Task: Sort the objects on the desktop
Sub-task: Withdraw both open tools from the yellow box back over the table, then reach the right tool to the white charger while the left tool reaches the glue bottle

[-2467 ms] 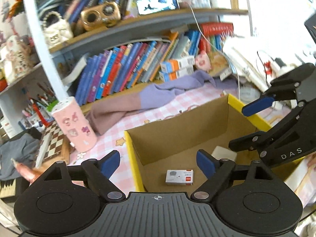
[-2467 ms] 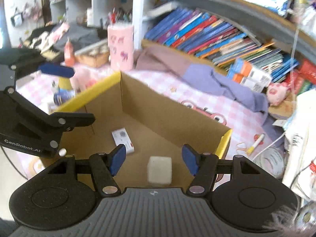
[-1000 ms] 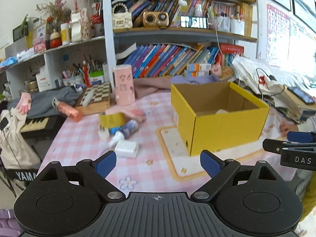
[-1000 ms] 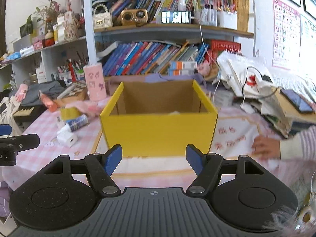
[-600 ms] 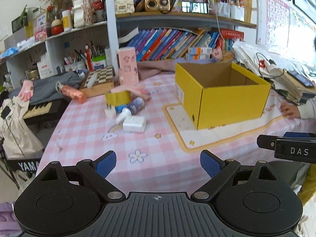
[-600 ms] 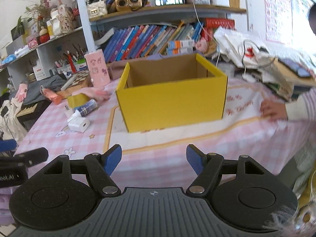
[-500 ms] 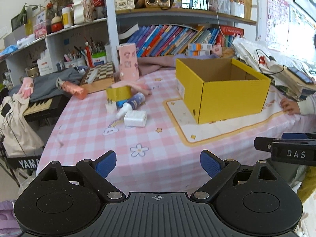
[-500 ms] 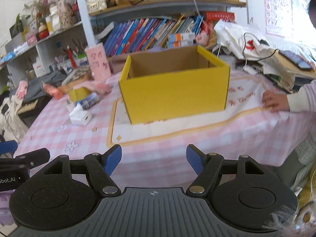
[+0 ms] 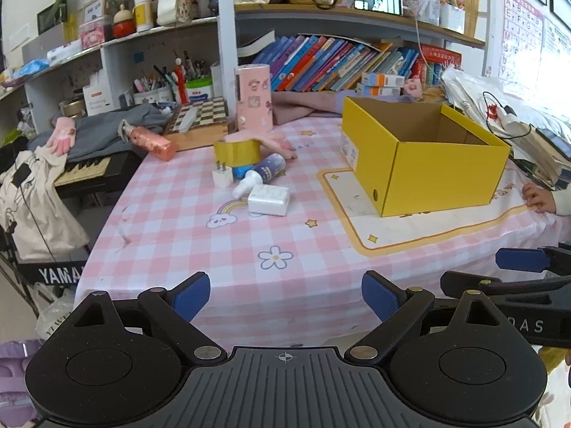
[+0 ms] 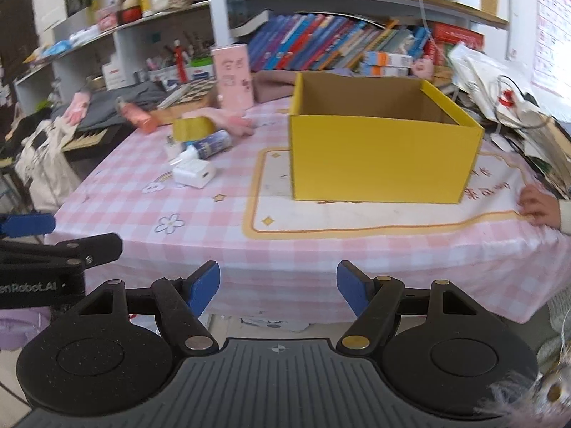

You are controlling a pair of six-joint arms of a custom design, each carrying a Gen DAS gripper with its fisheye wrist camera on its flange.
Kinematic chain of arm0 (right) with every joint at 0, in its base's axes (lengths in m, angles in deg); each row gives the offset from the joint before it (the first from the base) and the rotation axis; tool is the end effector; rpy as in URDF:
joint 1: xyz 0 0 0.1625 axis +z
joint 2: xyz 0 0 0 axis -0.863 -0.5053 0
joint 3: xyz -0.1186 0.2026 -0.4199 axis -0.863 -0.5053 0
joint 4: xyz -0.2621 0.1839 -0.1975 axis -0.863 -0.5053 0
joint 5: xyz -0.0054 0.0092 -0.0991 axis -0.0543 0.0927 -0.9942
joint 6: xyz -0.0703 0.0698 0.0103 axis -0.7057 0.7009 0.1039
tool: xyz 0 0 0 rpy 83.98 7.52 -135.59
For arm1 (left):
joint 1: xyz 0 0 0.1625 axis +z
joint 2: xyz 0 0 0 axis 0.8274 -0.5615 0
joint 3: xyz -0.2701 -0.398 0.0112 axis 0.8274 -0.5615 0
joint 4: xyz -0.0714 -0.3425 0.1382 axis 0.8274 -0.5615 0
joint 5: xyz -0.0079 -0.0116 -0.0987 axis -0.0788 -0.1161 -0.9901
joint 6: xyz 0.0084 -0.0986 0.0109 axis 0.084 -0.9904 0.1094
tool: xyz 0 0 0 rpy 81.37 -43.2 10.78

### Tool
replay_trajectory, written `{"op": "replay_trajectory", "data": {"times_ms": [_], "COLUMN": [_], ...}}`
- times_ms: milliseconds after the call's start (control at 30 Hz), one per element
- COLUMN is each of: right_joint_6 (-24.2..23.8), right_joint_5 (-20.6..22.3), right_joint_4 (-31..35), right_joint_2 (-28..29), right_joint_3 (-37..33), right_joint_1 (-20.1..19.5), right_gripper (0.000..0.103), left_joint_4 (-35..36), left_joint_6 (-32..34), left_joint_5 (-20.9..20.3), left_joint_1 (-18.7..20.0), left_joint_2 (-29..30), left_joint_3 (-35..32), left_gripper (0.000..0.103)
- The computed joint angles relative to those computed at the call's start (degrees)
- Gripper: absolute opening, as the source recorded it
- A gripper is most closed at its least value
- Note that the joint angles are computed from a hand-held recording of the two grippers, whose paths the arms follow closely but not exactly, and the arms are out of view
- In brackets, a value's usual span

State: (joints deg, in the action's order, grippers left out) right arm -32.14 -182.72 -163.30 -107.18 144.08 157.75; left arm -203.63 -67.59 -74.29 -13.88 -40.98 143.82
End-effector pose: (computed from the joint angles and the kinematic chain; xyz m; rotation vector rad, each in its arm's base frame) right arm 0.1845 -0.5634 0.1755 0.8551 -2.3903 0.8525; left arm -0.2405 -0.5186 0.1357 0.3037 2.0932 -1.0593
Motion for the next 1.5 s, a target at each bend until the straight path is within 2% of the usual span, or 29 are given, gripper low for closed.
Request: {"op": "replay_trajectory", "data": {"times_ms": [567, 767, 967, 1167, 1500], "right_joint_6": [-2.0, -2.1, -2.4, -4.2, -6.3], "right_joint_5": [1.6, 2.5, 3.7, 4.3, 4.5], "right_joint_4": [4.3, 6.3, 9.4, 13.3, 20.0], "right_joint_2": [2.1, 3.3, 5.1, 7.5, 12.1], "right_joint_3": [-2.5, -4.2, -7.3, -12.1, -22.1], "right_joint_1": [1.9, 2.2, 2.7, 3.4, 3.8], "right_gripper": [0.070, 0.070, 0.070, 0.070, 0.070], "left_joint_4": [4.6, 8.8, 10.7, 5.1, -3.0], "left_joint_6": [-6.4, -10.5, -11.6, -5.5, 8.6], "left_joint_5": [3.6, 4.8, 6.4, 6.5, 5.7], "left_joint_1": [0.7, 1.4, 2.7, 5.2, 9.9], "left_joint_2": [-3.3, -4.6, -5.2, -4.3, -0.8], "left_joint_3": [2.2, 2.5, 1.5, -1.6, -11.4], "left_gripper": [0.094, 0.094, 0.094, 0.094, 0.094]}}
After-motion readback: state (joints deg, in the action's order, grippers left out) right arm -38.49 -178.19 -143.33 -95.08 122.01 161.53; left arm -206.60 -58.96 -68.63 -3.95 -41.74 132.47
